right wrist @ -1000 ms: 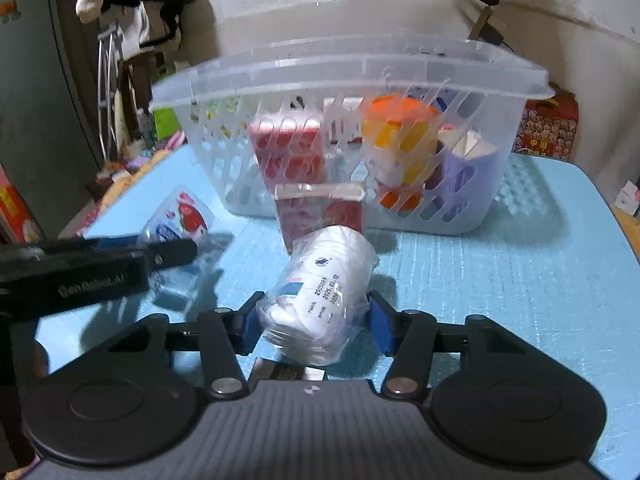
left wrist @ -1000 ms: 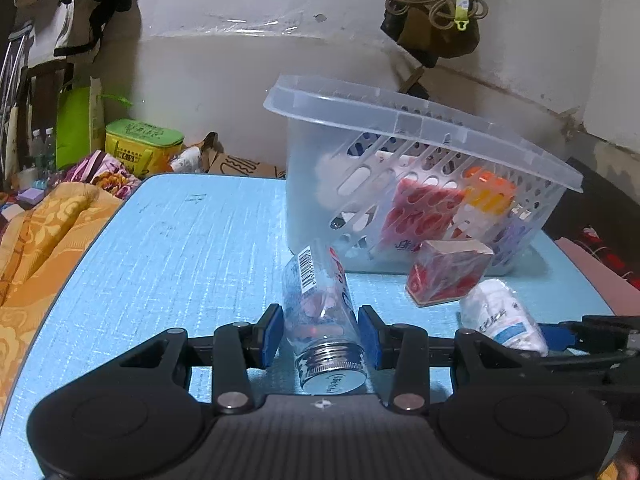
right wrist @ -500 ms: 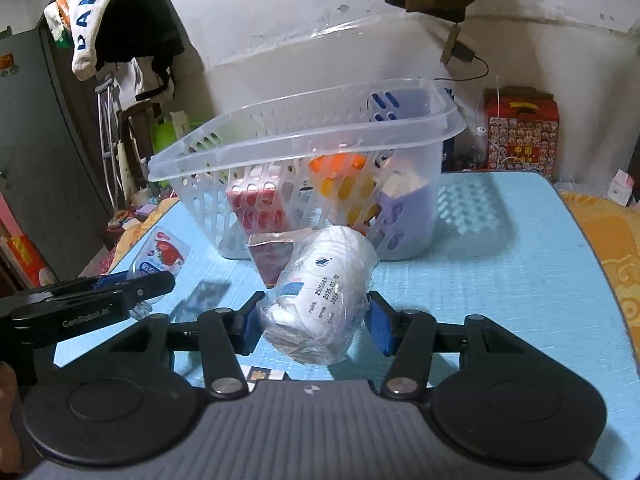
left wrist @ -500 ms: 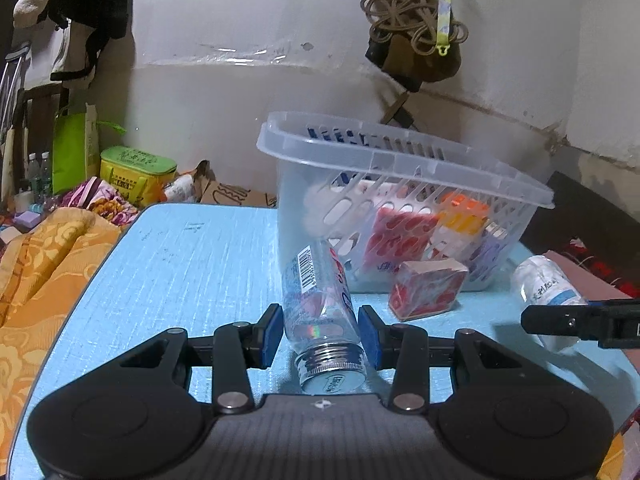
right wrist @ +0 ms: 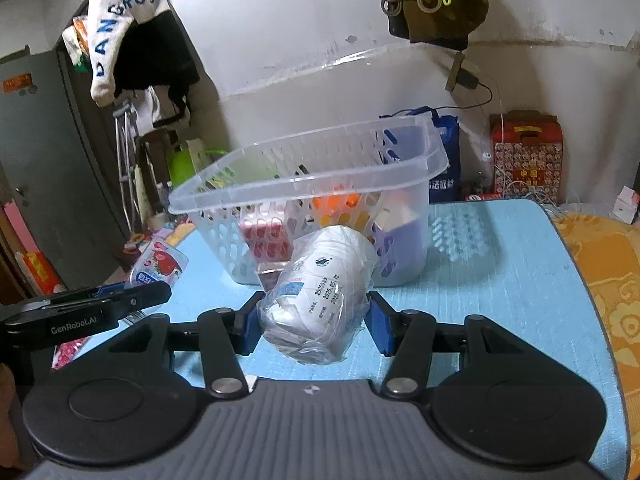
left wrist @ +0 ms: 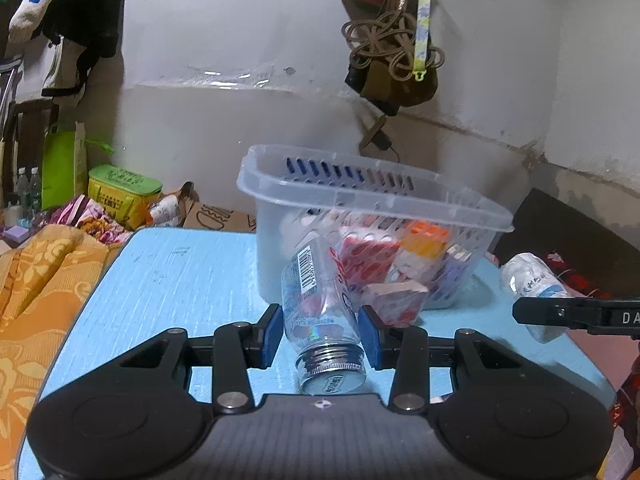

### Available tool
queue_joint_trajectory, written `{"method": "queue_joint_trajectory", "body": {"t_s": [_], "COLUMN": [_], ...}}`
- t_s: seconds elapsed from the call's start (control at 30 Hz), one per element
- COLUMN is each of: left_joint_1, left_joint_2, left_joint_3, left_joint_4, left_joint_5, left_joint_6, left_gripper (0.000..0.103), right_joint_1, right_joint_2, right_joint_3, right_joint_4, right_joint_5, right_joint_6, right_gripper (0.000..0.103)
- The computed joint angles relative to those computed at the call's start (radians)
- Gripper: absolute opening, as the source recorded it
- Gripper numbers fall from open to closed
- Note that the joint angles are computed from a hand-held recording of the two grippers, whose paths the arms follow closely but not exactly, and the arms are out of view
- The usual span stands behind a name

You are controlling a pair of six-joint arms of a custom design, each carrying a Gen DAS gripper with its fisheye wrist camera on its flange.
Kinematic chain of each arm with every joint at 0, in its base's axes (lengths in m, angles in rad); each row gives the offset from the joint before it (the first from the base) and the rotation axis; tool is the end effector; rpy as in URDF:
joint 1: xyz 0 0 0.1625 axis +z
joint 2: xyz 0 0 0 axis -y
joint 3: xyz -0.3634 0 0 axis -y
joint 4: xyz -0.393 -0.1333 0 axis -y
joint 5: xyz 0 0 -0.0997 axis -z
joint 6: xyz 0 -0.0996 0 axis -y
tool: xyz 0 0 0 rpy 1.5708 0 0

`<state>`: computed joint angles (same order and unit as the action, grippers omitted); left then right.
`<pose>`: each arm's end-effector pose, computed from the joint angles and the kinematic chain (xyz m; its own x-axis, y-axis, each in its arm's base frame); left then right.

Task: Organize objects
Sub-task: 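Carry the glass bottle into the basket with the left tool while the right tool drops the white roll in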

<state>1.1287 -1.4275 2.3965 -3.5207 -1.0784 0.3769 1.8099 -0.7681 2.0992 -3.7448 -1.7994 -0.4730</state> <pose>-0.0093 -0.4412 0.2322 -0.8093 0.2054 -0.5504 0.5763 0.4594 -0.6759 0.2244 -0.4532 0.0431 -0.8063 -0.3535 0.4743 -0.5896 0.5452 -0.5959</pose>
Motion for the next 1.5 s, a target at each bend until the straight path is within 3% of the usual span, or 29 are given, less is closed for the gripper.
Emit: {"method": "queue_joint_trajectory", "body": {"t_s": [0.23,0.43,0.63,0.87,0.97,1.1,1.13,1.17,1.2,1.23,1.3,1.4,1.5], "left_joint_1": [-0.041,-0.044,-0.053,-0.063,-0.042,-0.012,-0.015,-0.019,-0.016,-0.009,0.001,-0.030,-0.046], "left_joint_2": [-0.044,-0.094,-0.113,0.099,0.199,0.274,0.292,0.307,0.312,0.304,0.278,0.230,0.133], "left_joint_3": [0.032,0.039,-0.026,-0.294,-0.392,-0.454,-0.459,-0.461,-0.464,-0.462,-0.436,-0.365,-0.216], "left_joint_4": [-0.026,-0.003,0.052,0.052,0.050,0.071,0.047,0.016,0.013,0.035,0.012,-0.068,-0.106], "left_joint_5": [-0.016,-0.081,-0.150,-0.089,-0.044,-0.027,0.006,0.036,0.042,0.026,-0.016,0.007,-0.037], "left_joint_6": [0.012,-0.020,-0.081,-0.114,-0.116,-0.120,-0.110,-0.089,-0.065,-0.067,-0.071,0.000,0.046], "left_gripper": [0.045,0.045,0.045,0.045,0.045,0.045,0.046,0.059,0.094,0.103,0.103,0.103,0.103], "right_joint_1": [-0.006,0.004,0.036,0.062,0.024,0.009,0.007,0.005,0.004,0.004,0.012,0.038,0.045], "right_joint_2": [-0.024,-0.046,-0.029,0.139,0.168,0.201,0.205,0.207,0.203,0.200,0.181,0.134,0.107], "right_joint_3": [0.040,0.062,-0.029,-0.353,-0.397,-0.423,-0.425,-0.422,-0.416,-0.399,-0.364,-0.304,-0.199], "right_joint_4": [-0.054,-0.110,-0.120,-0.016,0.017,0.006,-0.007,-0.020,-0.023,-0.054,-0.084,-0.076,-0.192], "right_joint_5": [0.051,0.106,0.100,-0.022,0.019,0.026,0.035,0.048,0.063,0.075,0.074,0.018,-0.033], "right_joint_6": [-0.003,-0.002,-0.017,-0.122,-0.061,-0.092,-0.101,-0.108,-0.114,-0.126,-0.137,-0.135,-0.112], "right_gripper": [0.056,0.056,0.056,0.056,0.056,0.058,0.066,0.093,0.103,0.103,0.103,0.103,0.103]}}
